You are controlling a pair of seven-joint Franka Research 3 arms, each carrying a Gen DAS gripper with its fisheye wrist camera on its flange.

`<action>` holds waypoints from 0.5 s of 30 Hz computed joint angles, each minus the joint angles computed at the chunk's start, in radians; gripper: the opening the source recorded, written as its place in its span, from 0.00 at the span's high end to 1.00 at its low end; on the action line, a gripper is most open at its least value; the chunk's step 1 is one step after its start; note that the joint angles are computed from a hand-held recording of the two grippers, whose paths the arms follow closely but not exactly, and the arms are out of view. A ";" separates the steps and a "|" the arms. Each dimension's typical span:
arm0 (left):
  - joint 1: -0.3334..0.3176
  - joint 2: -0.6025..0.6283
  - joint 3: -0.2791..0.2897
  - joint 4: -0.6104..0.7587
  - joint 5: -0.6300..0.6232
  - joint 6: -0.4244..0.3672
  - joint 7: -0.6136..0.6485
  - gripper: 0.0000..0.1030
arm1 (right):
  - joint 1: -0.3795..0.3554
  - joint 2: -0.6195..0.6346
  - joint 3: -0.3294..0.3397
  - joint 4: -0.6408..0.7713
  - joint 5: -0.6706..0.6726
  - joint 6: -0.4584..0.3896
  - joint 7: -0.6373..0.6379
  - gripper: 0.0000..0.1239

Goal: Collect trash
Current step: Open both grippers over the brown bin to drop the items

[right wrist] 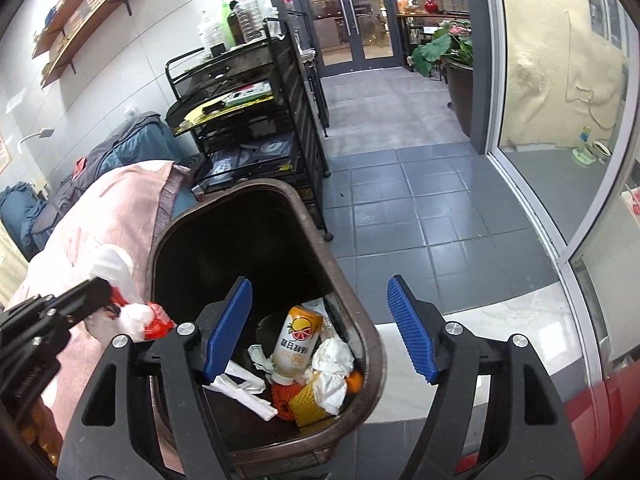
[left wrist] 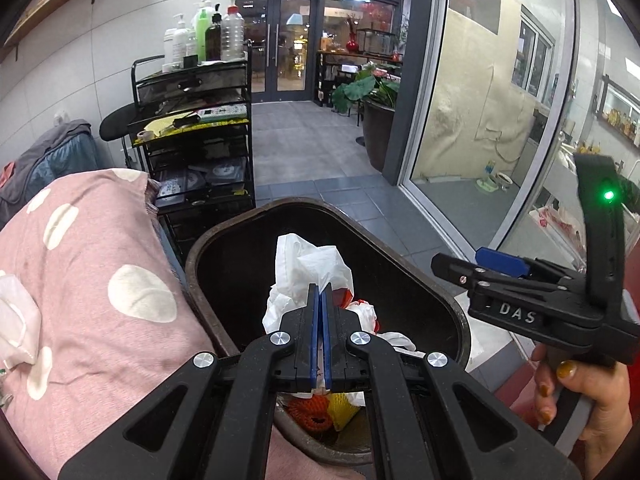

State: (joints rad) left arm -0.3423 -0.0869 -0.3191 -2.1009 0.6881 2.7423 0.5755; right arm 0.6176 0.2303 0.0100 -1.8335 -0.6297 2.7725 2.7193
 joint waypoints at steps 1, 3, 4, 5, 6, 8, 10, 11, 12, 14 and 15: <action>-0.002 0.011 0.000 0.009 -0.005 -0.006 0.010 0.98 | -0.001 -0.002 0.000 -0.002 0.002 0.000 0.000 0.43; -0.005 0.027 0.001 0.022 -0.008 -0.013 0.018 0.98 | -0.004 -0.003 -0.001 -0.006 0.006 0.000 0.000 0.43; -0.007 0.036 0.001 0.029 -0.008 -0.015 0.020 0.98 | -0.005 -0.005 -0.001 -0.008 0.007 0.000 0.000 0.43; -0.009 0.045 0.003 0.035 -0.003 -0.014 0.020 0.98 | -0.006 -0.006 0.000 -0.010 0.008 -0.001 0.001 0.43; -0.012 0.055 0.003 0.043 0.001 -0.016 0.024 0.97 | -0.007 -0.006 0.000 -0.010 0.009 -0.002 0.001 0.43; -0.022 0.073 0.003 0.064 0.004 -0.048 0.047 0.91 | -0.007 -0.005 0.000 -0.010 0.008 -0.003 0.007 0.41; -0.032 0.085 0.005 0.078 0.010 -0.073 0.055 0.70 | -0.007 -0.007 -0.001 -0.011 0.006 -0.005 0.013 0.39; -0.035 0.084 0.008 0.074 0.017 -0.067 0.046 0.52 | -0.006 -0.008 -0.003 -0.012 0.000 -0.004 0.021 0.39; -0.036 0.077 0.012 0.063 0.031 -0.048 0.027 0.45 | -0.007 -0.009 -0.002 -0.014 -0.002 -0.002 0.024 0.38; -0.033 0.065 0.015 0.043 0.053 -0.016 -0.008 0.28 | -0.009 -0.012 -0.002 -0.017 -0.005 -0.002 0.027 0.37; -0.033 0.060 0.015 0.039 0.056 -0.016 -0.017 0.26 | -0.010 -0.013 -0.002 -0.018 -0.006 -0.003 0.029 0.37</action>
